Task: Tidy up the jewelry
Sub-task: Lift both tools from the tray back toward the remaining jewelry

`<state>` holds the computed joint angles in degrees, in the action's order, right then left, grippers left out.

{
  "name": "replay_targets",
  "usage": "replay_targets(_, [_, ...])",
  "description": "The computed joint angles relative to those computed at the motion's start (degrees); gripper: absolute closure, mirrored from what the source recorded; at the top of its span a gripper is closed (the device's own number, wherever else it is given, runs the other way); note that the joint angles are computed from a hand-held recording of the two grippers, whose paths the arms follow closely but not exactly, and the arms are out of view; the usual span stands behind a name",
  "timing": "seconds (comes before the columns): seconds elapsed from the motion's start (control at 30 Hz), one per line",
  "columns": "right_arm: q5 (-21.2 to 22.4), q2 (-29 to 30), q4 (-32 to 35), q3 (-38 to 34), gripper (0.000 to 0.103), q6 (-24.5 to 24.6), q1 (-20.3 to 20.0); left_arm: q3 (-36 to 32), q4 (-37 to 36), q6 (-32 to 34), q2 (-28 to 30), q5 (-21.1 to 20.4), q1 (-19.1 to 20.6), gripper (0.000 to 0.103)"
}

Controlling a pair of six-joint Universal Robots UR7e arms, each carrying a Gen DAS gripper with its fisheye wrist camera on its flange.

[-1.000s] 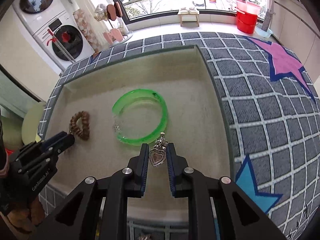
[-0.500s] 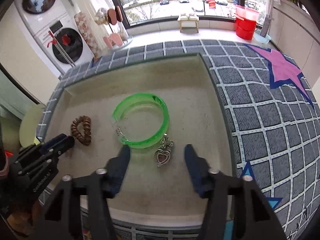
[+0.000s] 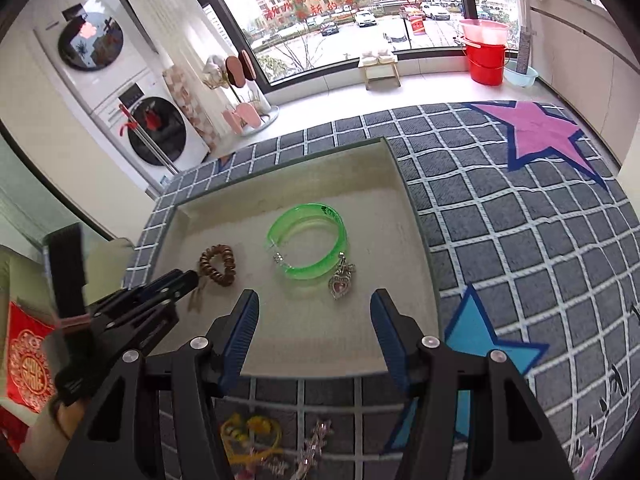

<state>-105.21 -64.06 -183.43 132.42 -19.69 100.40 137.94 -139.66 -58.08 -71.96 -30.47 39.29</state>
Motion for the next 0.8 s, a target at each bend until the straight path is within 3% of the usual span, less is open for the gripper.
replay_targets(0.1, [0.97, -2.0, 0.24, 1.38, 0.041, 0.17, -0.29, 0.04, 0.1, -0.6, -0.01, 1.11, -0.65, 0.068])
replay_targets(0.13, [1.11, -2.45, 0.18, 1.78, 0.041, 0.17, -0.36, -0.01, 0.71, -1.09, -0.11, 1.48, -0.94, 0.04])
replay_targets(0.17, [1.21, -2.83, -0.03, 2.31, 0.041, 0.05, -0.51, -0.13, 2.35, -2.59, -0.33, 2.18, -1.37, 0.001])
replay_targets(0.27, [1.28, -3.79, -0.05, 3.38, 0.041, 0.07, -0.87, 0.35, 6.51, -6.99, -1.11, 5.84, -3.55, 0.0])
replay_targets(0.4, [1.69, -5.04, 0.24, 4.67, 0.04, 0.88, -1.52, 0.33, 8.29, -7.96, -2.93, 5.25, -4.46, 0.0])
replay_targets(0.47, [2.04, -5.6, -0.09, 5.27, 0.032, 0.88, -1.66, 0.93, 10.42, -10.03, -4.51, 5.63, -5.58, 0.0])
replay_targets(0.5, [2.38, -6.0, -0.57, 5.81, 0.022, 0.8, -1.7, 1.2, 11.65, -11.17, -5.2, 5.67, -6.21, 0.0])
replay_targets(0.63, [4.41, -8.08, -1.99, 7.85, 0.02, 0.53, -2.04, 2.67, 17.06, -15.98, -8.58, 4.46, -9.68, 0.0])
replay_targets(0.67, [4.46, -8.43, -2.5, 8.28, 0.016, 0.51, -1.87, 3.27, 17.93, -16.81, -9.53, 3.99, -10.79, 0.0])
replay_targets(0.7, [4.56, -8.85, -3.48, 8.95, 0.004, 0.42, -1.72, 3.61, 20.02, -18.3, -10.44, 3.55, -11.99, 0.0])
replay_targets(0.8, [5.45, -10.35, -6.63, 11.14, 0.0, -0.44, -1.36, 4.26, 27.6, -24.0, -12.99, 2.14, -15.66, 0.0])
